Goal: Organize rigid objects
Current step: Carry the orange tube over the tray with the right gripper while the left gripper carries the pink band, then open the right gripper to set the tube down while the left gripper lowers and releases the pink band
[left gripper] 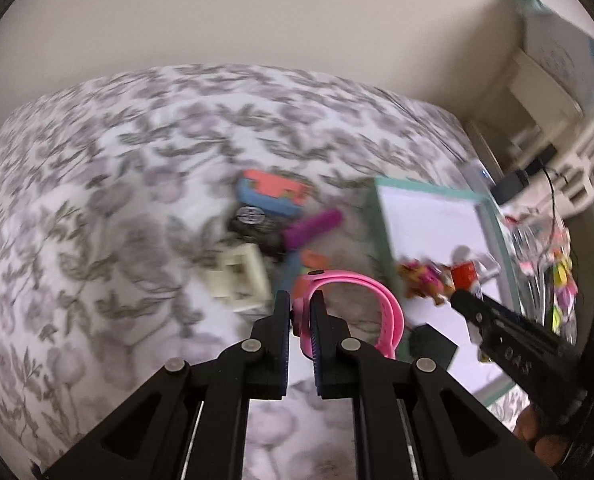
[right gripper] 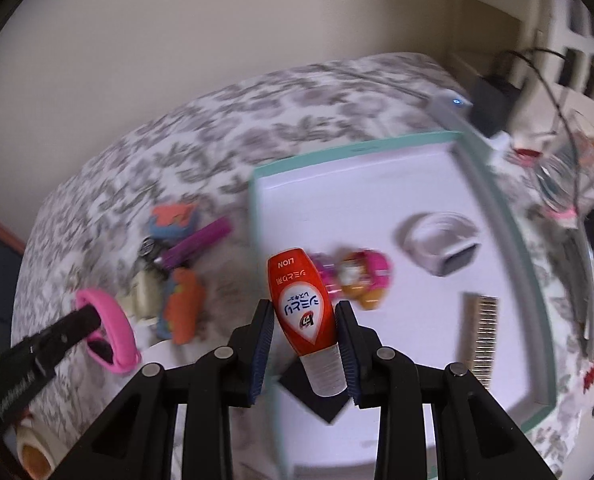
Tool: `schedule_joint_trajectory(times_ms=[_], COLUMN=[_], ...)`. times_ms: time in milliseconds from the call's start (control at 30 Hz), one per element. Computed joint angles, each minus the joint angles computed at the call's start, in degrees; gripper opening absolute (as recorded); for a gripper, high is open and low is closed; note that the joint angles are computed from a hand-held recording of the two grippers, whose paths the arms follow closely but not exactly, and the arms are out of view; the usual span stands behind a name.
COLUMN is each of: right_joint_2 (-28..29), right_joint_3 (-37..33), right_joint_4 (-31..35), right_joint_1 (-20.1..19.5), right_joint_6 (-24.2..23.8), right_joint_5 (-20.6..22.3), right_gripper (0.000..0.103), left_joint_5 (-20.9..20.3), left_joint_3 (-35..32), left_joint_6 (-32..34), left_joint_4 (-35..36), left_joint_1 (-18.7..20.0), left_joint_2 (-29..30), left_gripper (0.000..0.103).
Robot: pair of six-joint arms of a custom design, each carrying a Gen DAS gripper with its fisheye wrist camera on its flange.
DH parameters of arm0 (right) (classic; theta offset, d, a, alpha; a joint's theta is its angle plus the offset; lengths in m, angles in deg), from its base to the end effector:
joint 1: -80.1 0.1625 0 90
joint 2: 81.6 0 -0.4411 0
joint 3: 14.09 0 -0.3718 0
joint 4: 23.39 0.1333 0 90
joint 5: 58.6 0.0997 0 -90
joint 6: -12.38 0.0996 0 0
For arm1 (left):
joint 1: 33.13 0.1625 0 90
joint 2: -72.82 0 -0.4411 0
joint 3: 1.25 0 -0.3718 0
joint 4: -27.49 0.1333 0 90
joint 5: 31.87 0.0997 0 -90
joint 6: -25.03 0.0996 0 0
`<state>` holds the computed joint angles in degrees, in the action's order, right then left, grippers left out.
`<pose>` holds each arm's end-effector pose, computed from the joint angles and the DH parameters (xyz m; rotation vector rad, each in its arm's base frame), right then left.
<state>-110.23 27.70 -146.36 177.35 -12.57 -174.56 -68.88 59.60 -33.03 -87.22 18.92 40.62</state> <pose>0.1992 -0.8550 0.2387 0.6255 -2.5476 0.3593 -0.3210 -0.7577 0.1526 -0.3705 2.3205 -0.8164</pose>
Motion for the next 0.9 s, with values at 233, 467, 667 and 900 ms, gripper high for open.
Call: schedule_joint_trajectory(times_ms=[233,467,667,900], right_joint_2=[2.9,5.9,5.9,6.0], right_joint_3=[-7.3,-15.7,-16.7,-16.4], right_joint_4=[2.9,9.9,10.8,11.9], right_joint_1=[-1.4,-3.3,-3.9,-3.8], right_joint_6=[3.4,9.2,9.7,9.3], right_joint_5=[-4.6,-5.6,-5.7,-6.1], right_gripper=[0.034,0.034,0.034,0.034], left_joint_5=[-3.7,-7.0,-9.6,-10.1], left_joint_3=[-13.4,-24.9,-31.7,-33.4], left_joint_6=[8.1,14.1,15.5,15.6], left_joint_4=[3.7,5.1,6.8,7.7], left_joint_1=[0.2,1.0,1.7,1.9], left_joint_2=[8.5,16.5,21.2,22.6], left_gripper=[0.01,0.01,0.01,0.01])
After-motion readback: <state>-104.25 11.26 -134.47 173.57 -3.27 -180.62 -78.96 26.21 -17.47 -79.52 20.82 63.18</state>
